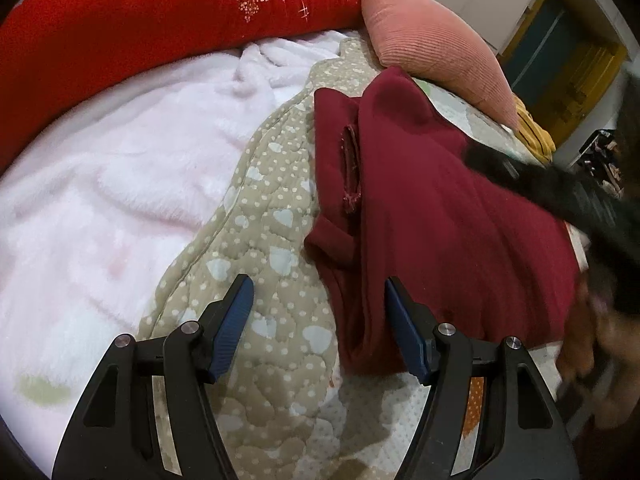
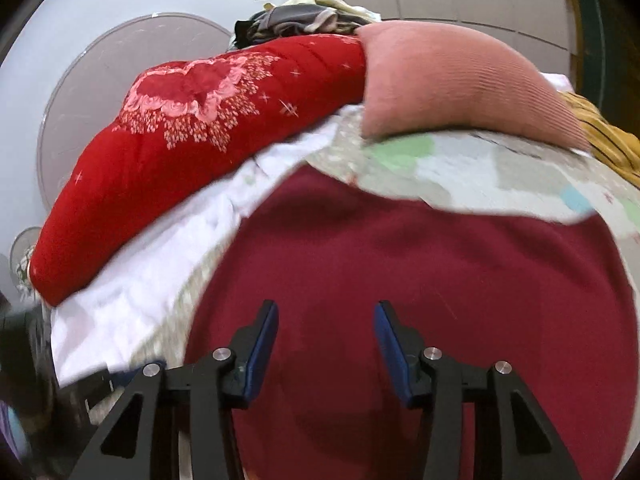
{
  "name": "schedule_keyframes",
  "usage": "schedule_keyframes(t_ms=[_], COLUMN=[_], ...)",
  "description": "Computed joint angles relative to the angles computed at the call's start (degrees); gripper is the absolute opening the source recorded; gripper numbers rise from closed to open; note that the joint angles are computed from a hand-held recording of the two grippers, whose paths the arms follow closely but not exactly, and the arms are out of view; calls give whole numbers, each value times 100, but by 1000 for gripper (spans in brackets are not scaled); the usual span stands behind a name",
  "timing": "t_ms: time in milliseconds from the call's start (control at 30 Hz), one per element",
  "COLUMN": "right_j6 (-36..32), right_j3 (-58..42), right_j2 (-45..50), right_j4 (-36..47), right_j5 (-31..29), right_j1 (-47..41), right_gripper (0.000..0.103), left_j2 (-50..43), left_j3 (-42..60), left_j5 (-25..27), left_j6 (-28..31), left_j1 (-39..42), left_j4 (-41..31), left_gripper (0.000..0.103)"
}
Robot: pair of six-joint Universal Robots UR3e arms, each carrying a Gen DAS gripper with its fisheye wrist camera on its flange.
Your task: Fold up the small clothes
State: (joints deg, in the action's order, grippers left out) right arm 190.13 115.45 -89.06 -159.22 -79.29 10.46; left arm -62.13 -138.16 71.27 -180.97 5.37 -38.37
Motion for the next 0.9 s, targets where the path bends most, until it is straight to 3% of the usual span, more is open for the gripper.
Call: schedule_keyframes(t_ms=[200,400,533,700,833,900], right_j6=[-17,-108,46,82,378,366], right_j3=[-1740,-3473,-4483,-4495,-3477,-3244], right_j2=[1513,2799,3566,3506,2648,2370], right_j4=[274,1010,1744,1795,1504,1553], right_j5=[-215,-598,-615,-713,-109,53], right_j1=[333,557,594,641,479,484], right_gripper=[48,48,49,50,53,62], left_j2=[-130,-147,-198,-242,-282,-265], left_j3=[-74,-171,-186,-206,-233,-245], left_j5=[-74,-382,-302,-217,-143,-170], left_j6=[169,376,352,343,299,304], left_j1=[28,294,226,147,75,99], left_j4=[245,260,386,499,616,606], left_gripper=[71,73,73,73,74,74])
